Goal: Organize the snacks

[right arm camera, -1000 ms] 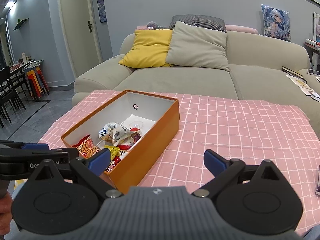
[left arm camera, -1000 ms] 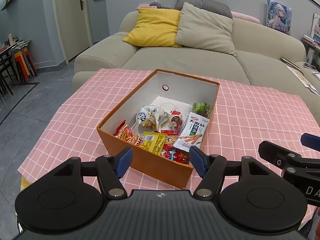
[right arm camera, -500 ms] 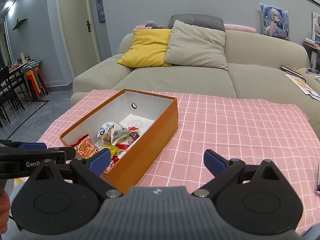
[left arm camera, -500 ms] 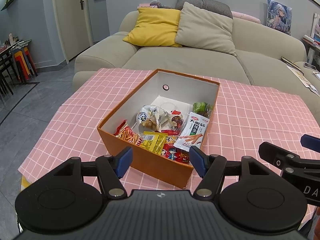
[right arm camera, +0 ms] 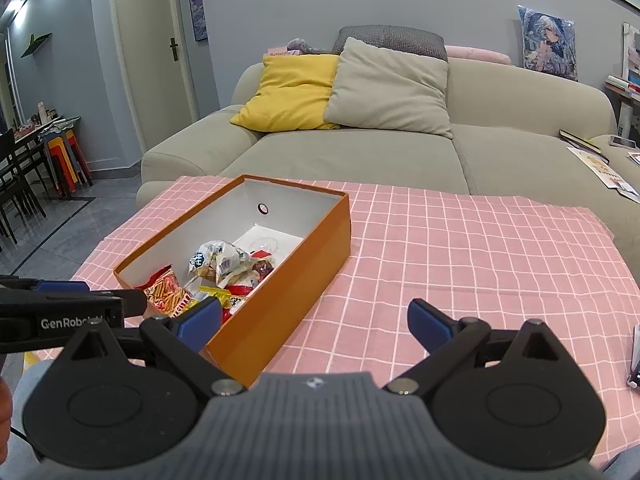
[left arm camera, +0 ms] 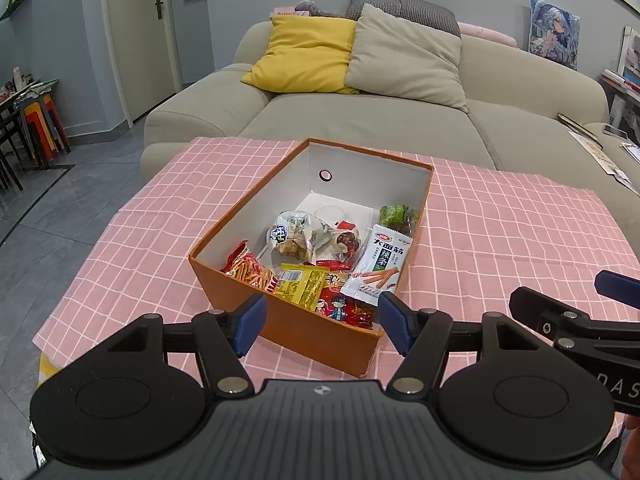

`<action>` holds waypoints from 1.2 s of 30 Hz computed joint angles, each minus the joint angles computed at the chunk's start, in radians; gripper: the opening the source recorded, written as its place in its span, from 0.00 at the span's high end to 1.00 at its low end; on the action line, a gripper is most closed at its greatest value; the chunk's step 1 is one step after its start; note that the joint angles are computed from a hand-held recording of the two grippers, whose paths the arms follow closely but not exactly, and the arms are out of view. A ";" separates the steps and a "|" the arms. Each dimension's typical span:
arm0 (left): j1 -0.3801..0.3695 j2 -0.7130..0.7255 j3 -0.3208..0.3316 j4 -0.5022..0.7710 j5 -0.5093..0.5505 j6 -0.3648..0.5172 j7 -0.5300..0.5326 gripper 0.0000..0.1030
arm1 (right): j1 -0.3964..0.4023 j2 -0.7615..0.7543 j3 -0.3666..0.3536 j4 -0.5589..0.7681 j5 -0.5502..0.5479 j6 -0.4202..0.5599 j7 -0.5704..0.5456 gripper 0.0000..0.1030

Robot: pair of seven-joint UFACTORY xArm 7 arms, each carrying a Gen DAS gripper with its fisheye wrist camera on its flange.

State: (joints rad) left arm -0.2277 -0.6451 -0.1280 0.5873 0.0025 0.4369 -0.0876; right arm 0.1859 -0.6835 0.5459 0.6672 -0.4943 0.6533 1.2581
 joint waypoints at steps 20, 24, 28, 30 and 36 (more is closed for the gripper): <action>0.004 -0.003 -0.001 0.008 0.007 0.005 -0.003 0.26 | -0.001 0.013 0.001 0.010 -0.014 0.011 0.008 0.07; 0.006 -0.007 -0.003 0.007 0.009 0.003 -0.005 0.26 | 0.004 0.010 -0.004 0.004 -0.011 0.011 0.011 0.07; 0.010 -0.012 -0.008 0.005 0.009 0.006 -0.016 0.26 | 0.005 0.006 -0.007 0.001 -0.010 0.009 0.010 0.07; 0.021 -0.016 -0.018 0.004 0.019 0.004 -0.029 0.26 | 0.005 0.005 -0.007 0.000 -0.010 0.008 0.009 0.07; 0.024 -0.015 -0.017 0.006 0.029 0.005 -0.041 0.26 | 0.004 0.006 -0.005 0.000 -0.009 0.006 0.012 0.07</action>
